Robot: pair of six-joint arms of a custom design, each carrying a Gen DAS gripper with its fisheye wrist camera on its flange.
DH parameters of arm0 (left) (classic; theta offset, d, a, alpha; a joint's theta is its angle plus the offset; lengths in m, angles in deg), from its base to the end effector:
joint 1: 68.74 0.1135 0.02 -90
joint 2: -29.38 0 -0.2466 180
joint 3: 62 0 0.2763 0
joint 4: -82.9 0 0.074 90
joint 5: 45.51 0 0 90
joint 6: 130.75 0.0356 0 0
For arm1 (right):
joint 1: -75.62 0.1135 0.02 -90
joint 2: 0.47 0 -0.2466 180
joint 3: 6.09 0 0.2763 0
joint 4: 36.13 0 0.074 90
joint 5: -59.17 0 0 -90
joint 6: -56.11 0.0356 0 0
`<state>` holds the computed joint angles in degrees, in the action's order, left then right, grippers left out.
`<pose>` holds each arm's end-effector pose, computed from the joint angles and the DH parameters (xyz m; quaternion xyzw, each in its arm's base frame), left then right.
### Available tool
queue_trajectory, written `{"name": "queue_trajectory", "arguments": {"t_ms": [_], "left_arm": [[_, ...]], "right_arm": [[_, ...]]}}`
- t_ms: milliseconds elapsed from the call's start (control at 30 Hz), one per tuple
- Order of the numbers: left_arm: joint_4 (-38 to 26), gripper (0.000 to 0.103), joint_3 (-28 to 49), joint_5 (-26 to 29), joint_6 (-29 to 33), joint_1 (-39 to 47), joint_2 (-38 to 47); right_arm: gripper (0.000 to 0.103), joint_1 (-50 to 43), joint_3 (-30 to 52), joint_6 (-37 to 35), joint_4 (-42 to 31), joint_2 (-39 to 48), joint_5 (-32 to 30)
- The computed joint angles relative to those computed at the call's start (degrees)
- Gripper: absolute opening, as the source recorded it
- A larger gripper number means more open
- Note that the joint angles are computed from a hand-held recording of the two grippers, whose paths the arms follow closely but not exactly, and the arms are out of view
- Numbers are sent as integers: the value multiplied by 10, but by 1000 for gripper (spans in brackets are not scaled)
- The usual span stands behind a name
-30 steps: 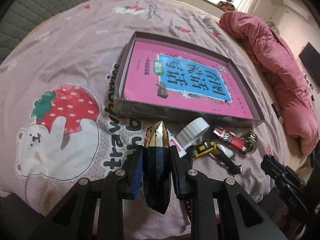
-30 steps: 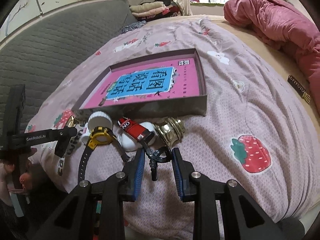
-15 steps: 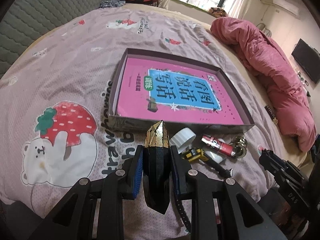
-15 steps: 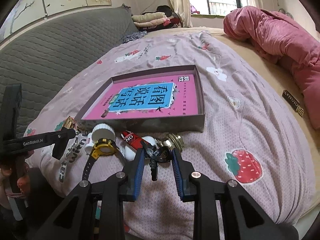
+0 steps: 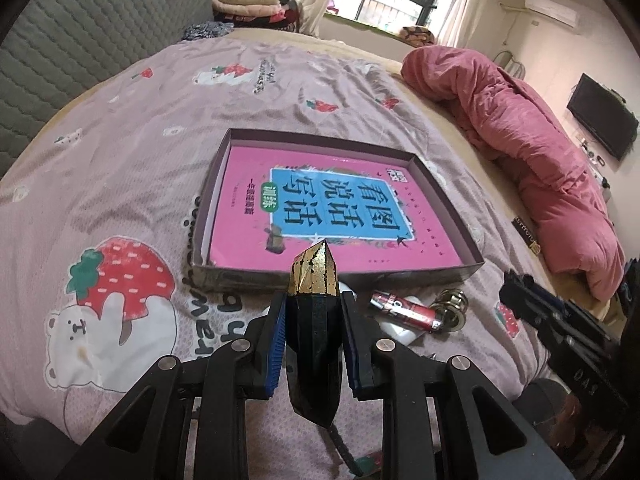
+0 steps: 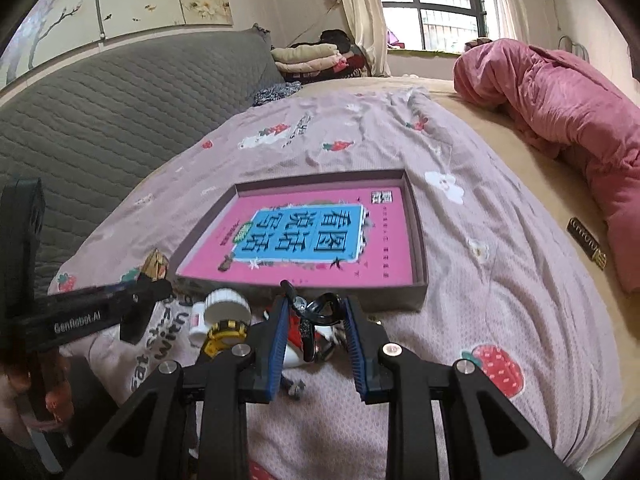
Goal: Organize rigid objects
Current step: 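Lift the black tube with the left tool while the right tool carries the clip over the tray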
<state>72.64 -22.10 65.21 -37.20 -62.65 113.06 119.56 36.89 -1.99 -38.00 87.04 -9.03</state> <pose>0.2552 0.0146 0.0806 0.0348 0.9367 -0.1449 0.3170 0.2109 0.1848 0.0886 -0.0258 0.9141 0.0856 0.3956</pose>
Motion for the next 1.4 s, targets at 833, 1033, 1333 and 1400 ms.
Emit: {"name": "queue_trajectory", "arguments": {"t_ms": [833, 1033, 1333, 1400], "left_arm": [[13, 26, 87, -17, -29, -8, 77], [12, 26, 117, -16, -27, -4, 115], [12, 26, 177, -29, -28, -12, 189], [12, 26, 192, -35, -24, -17, 205]], "right_arm": [[28, -61, 83, -32, -16, 49, -9], [28, -75, 101, -31, -18, 78, -15], [28, -100, 138, -29, -19, 143, -29], [28, -102, 144, -29, -21, 153, -28]]}}
